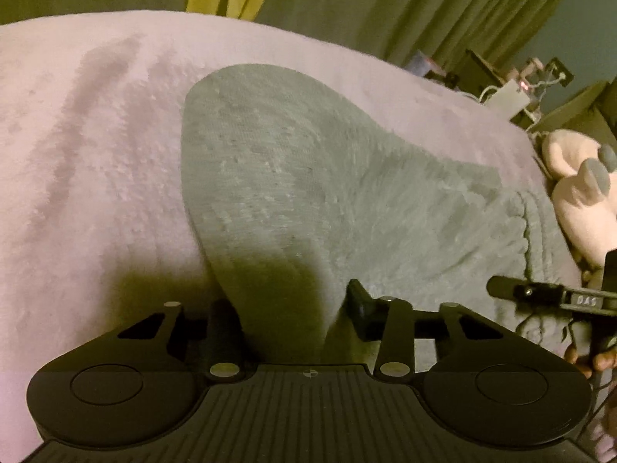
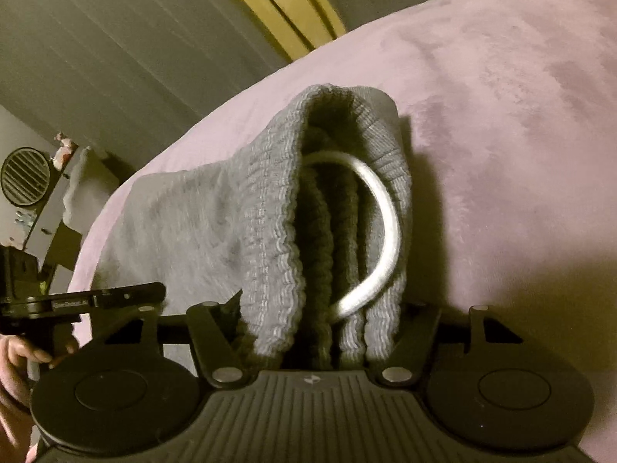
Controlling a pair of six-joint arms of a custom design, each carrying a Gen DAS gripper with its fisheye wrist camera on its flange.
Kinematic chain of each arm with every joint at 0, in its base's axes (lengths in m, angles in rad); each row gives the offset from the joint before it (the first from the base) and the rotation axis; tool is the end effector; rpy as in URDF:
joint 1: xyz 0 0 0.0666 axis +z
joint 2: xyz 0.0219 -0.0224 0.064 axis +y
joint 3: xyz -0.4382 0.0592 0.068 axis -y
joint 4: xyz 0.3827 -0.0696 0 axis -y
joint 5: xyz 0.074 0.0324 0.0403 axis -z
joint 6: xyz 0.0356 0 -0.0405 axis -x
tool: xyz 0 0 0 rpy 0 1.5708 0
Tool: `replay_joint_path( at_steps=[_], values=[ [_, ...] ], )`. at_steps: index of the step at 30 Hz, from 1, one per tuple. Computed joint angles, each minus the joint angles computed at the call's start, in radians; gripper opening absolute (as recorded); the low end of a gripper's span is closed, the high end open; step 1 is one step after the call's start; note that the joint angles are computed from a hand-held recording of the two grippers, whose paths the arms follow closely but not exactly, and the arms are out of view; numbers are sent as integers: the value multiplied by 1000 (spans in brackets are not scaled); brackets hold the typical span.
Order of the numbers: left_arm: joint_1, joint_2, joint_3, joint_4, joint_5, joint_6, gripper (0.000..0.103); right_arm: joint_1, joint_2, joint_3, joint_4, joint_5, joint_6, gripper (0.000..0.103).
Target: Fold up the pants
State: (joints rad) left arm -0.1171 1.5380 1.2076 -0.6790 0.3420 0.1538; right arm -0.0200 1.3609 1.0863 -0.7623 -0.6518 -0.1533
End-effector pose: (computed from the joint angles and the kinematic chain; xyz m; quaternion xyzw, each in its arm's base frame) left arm 0.4897 -0.0700 0.3555 0.0298 0.9476 -0.1989 0.2484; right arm 0.4177 0.0128 0.3814 -0.0051 0.9177 0.3248 0.2288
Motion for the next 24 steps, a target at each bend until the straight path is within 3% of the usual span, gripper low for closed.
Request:
replay_joint_path(
  at_steps=[5, 10, 12, 19, 22, 24],
  values=[
    [13, -12, -8, 2, 21, 27, 39, 3, -18, -25, 27, 17, -38, 64],
    [8, 5, -1, -6, 8, 54, 44, 3, -21, -31, 33, 21, -36, 65],
    [13, 10, 0, -6, 15, 72, 52, 2, -22, -32, 36, 15, -38, 66],
    [11, 29, 7, -11, 21, 91, 65, 2, -11, -26, 33, -2, -20, 71],
    [-1, 41, 20, -17, 17, 81, 74, 7, -7, -21, 31, -3, -15, 76],
    [-11, 48, 28, -26, 14, 64, 84, 6, 1, -15, 30, -27, -22, 86]
  ],
)
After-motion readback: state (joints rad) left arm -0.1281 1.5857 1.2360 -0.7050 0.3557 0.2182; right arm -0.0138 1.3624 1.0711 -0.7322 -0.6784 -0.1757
